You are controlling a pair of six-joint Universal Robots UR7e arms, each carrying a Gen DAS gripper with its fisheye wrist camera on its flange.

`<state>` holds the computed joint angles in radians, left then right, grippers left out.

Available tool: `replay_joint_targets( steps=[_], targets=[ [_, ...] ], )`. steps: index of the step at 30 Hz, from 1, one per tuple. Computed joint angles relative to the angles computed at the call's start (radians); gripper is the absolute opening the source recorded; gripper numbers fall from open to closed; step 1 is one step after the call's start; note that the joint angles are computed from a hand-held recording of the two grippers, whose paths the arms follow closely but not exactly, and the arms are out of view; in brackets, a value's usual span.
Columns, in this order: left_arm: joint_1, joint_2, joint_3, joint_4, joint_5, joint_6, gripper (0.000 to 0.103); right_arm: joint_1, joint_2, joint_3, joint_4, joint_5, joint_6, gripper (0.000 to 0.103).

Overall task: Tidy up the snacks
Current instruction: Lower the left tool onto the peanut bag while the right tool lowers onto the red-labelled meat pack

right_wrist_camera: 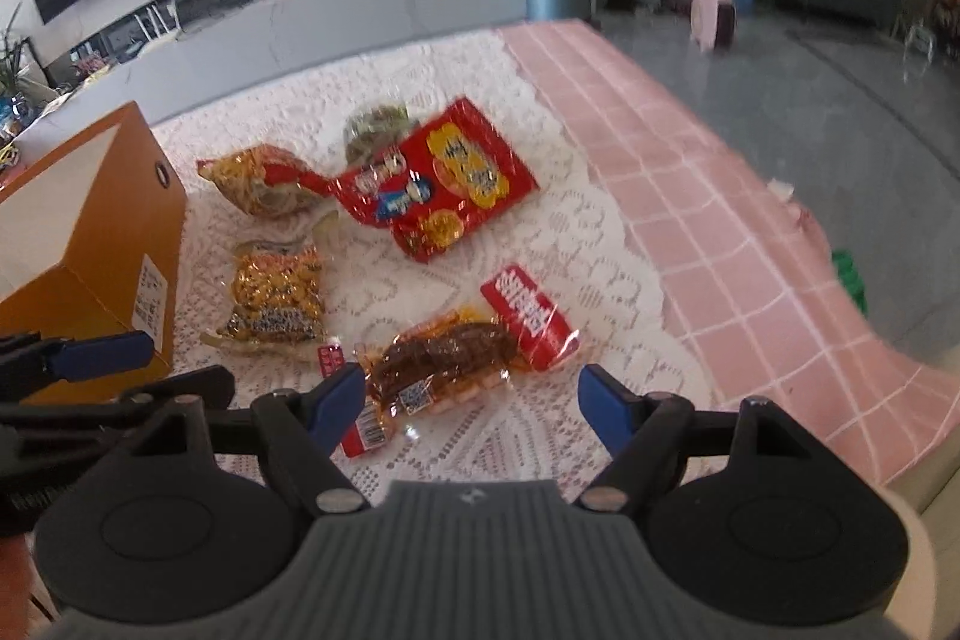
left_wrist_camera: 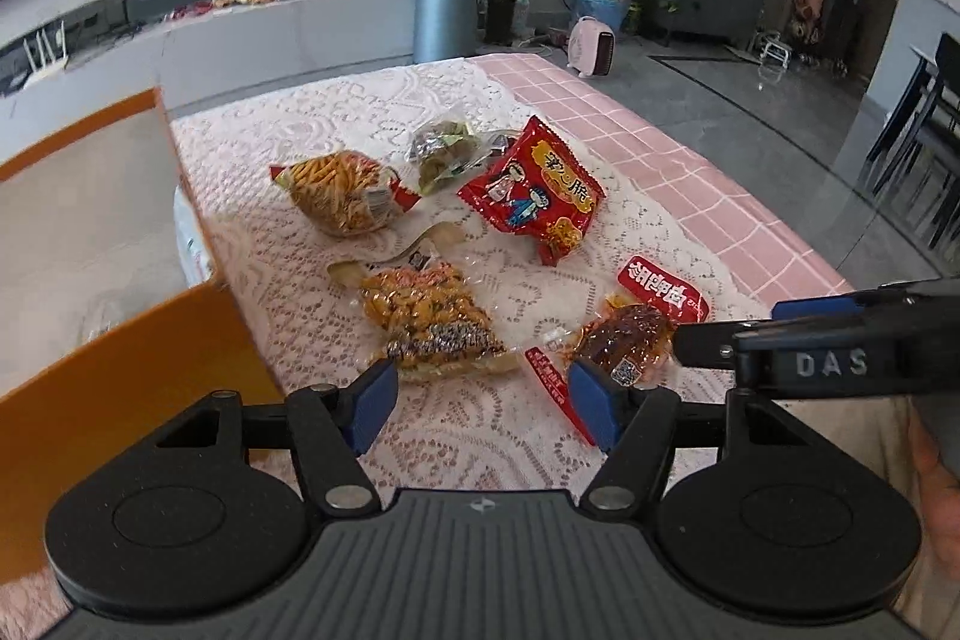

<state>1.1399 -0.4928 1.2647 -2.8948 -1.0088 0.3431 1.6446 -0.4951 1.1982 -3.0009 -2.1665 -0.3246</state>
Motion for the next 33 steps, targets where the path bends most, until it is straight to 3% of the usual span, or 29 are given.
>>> replay_joint_targets(
  steps=[5,9,15,17,23,29,31,33],
  targets=[
    [-0.007,0.034,-0.024,-0.027,0.067,0.064,0.073,-0.027,-0.001,-0.059,0.197,0.076,0.194,0.066],
    [-0.001,0.046,-0.044,0.007,0.068,0.06,0.072,-0.035,0.026,-0.132,0.327,0.092,0.296,0.065],
    [0.008,0.062,-0.07,0.035,0.062,0.05,0.072,-0.051,0.082,-0.247,0.427,0.092,0.474,0.076],
    [0.011,0.064,-0.076,0.043,0.059,0.044,0.072,-0.053,0.098,-0.269,0.413,0.098,0.49,0.077],
    [0.018,0.061,-0.081,0.062,0.057,0.016,0.072,-0.027,0.181,-0.358,0.356,0.031,0.317,0.065],
    [0.019,0.059,-0.089,0.076,0.052,-0.011,0.072,-0.015,0.239,-0.418,0.314,-0.013,0.159,0.06],
    [0.019,0.057,-0.089,0.074,0.048,-0.01,0.072,-0.012,0.231,-0.396,0.281,-0.006,0.125,0.046],
    [0.015,0.055,-0.088,0.073,0.05,-0.001,0.072,-0.008,0.215,-0.366,0.248,-0.004,0.091,0.016]
  ],
)
